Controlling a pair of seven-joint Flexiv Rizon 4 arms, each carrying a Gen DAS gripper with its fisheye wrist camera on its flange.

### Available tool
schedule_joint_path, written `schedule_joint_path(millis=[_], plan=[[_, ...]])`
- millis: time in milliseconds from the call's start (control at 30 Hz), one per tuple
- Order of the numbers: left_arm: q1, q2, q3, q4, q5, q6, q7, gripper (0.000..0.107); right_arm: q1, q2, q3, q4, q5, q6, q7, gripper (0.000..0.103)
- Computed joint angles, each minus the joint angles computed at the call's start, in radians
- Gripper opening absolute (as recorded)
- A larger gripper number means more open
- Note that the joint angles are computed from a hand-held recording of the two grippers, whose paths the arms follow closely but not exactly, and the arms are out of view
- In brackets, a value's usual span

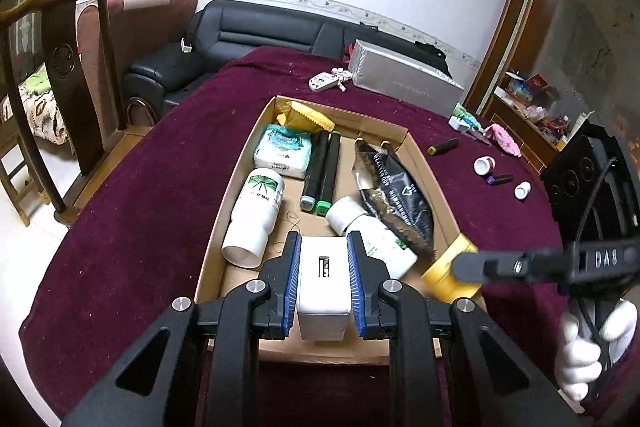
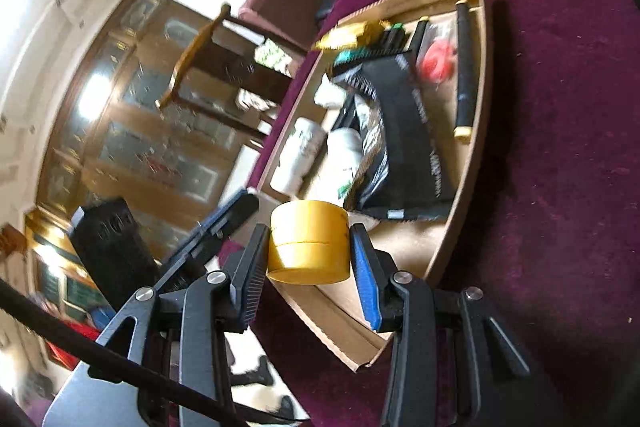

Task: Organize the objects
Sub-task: 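Carry the charger and yellow container over the box with both tools, then release the charger and yellow container into the box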

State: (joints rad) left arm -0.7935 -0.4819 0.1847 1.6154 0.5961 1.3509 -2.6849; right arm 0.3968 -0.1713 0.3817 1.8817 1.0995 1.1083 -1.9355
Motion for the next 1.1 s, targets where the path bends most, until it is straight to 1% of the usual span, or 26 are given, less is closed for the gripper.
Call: schedule_joint_path(millis=[133,200,300,333,400,467,533,600,667,700,767,867,967,1033,1100], plan=[[-0.019,-0.007,0.012,-0.031,0.033,-0.054,0.003,0.019,0.062,-0.024,0.006,0.025,-0.139,0.076,0.087,0.039],[-0.040,-0.011,0.024,-0.061,0.068,-0.112,-0.012,0.019,0.089,-0.032,0.008,0.041,-0.222,0.128,0.137,0.039],[-0.052,-0.013,0.021,-0.099,0.126,-0.206,-0.034,0.019,0.112,-0.046,0.019,0.061,-0.336,0.178,0.206,0.039],[-0.052,-0.014,0.017,-0.109,0.143,-0.229,-0.044,0.019,0.128,-0.049,0.013,0.077,-0.393,0.205,0.245,0.039],[-0.050,-0.010,0.007,-0.118,0.177,-0.255,-0.071,0.020,0.193,-0.051,-0.030,0.132,-0.567,0.275,0.373,0.039],[-0.038,-0.003,-0.010,-0.121,0.200,-0.272,-0.088,0.021,0.232,-0.046,-0.067,0.179,-0.694,0.318,0.467,0.039],[-0.026,0.005,-0.028,-0.121,0.221,-0.290,-0.103,0.027,0.270,-0.049,-0.105,0.211,-0.810,0.353,0.552,0.039],[-0.014,0.014,-0.046,-0.118,0.238,-0.302,-0.117,0.035,0.261,-0.054,-0.095,0.220,-0.853,0.365,0.576,0.039],[-0.011,0.020,-0.058,-0.123,0.260,-0.325,-0.129,0.040,0.259,-0.055,-0.092,0.232,-0.901,0.376,0.613,0.039],[-0.009,0.024,-0.064,-0.124,0.271,-0.334,-0.136,0.044,0.263,-0.058,-0.097,0.238,-0.932,0.384,0.637,0.039],[-0.005,0.032,-0.076,-0.126,0.290,-0.352,-0.149,0.047,0.276,-0.068,-0.116,0.247,-0.999,0.398,0.692,0.039],[-0.004,0.043,-0.093,-0.131,0.319,-0.388,-0.162,0.049,0.303,-0.057,-0.161,0.286,-1.101,0.442,0.776,0.040],[-0.007,0.050,-0.110,-0.142,0.347,-0.428,-0.170,0.054,0.359,-0.037,-0.244,0.333,-1.216,0.498,0.878,0.039],[-0.016,0.056,-0.120,-0.152,0.372,-0.461,-0.173,0.054,0.381,-0.024,-0.281,0.355,-1.271,0.526,0.928,0.040],[-0.022,0.060,-0.131,-0.162,0.395,-0.495,-0.170,0.054,0.388,-0.016,-0.300,0.370,-1.308,0.545,0.968,0.041]])
